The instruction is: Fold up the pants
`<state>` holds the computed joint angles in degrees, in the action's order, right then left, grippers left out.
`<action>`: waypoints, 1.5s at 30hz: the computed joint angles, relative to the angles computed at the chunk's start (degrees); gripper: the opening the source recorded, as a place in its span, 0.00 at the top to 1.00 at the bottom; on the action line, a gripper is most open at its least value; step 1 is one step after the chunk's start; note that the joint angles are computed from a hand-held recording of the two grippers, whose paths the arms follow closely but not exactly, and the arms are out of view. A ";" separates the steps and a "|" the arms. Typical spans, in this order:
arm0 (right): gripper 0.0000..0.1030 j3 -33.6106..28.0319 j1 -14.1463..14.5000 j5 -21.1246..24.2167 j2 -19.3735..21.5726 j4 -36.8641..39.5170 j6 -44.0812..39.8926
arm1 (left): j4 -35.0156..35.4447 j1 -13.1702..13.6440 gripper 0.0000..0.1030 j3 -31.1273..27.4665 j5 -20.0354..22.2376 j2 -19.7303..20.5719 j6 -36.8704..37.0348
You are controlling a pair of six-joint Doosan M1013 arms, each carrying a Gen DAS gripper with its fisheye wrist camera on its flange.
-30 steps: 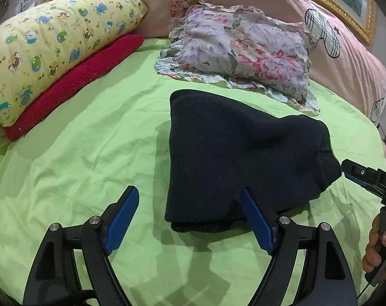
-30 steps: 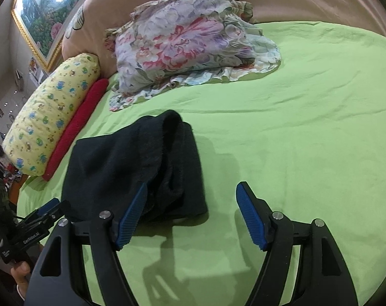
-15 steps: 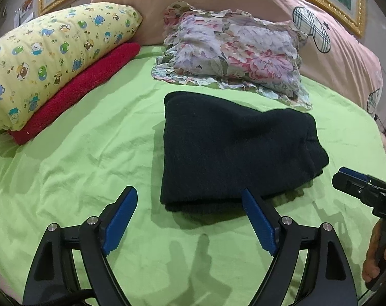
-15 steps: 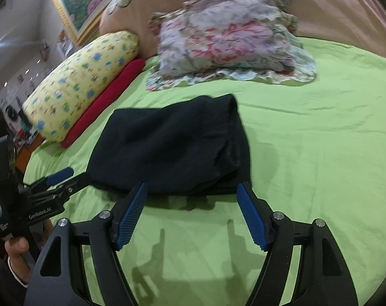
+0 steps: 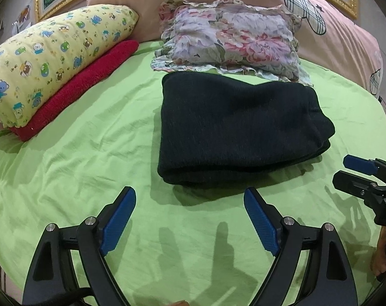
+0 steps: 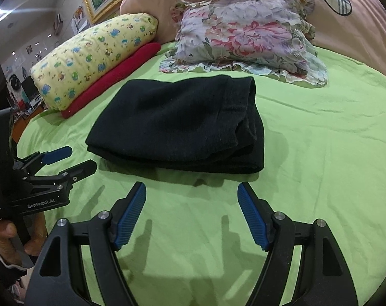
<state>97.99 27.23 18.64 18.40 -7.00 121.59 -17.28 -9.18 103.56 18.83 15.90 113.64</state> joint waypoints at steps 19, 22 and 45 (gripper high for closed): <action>0.27 -0.56 -0.13 -0.40 1.34 0.23 -1.67 | -0.51 -0.32 0.15 -0.55 -0.55 1.53 0.16; 0.27 -0.56 -0.11 -0.53 1.40 0.55 -1.99 | -0.11 -0.63 0.15 -0.55 -1.08 1.47 0.14; 0.27 -1.00 -0.40 -0.83 1.70 1.38 -2.71 | -0.05 -1.03 0.15 -1.48 0.25 2.00 -0.03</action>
<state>96.99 26.83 17.82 20.10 -5.63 118.88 -17.33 -10.20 102.08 19.08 17.90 113.61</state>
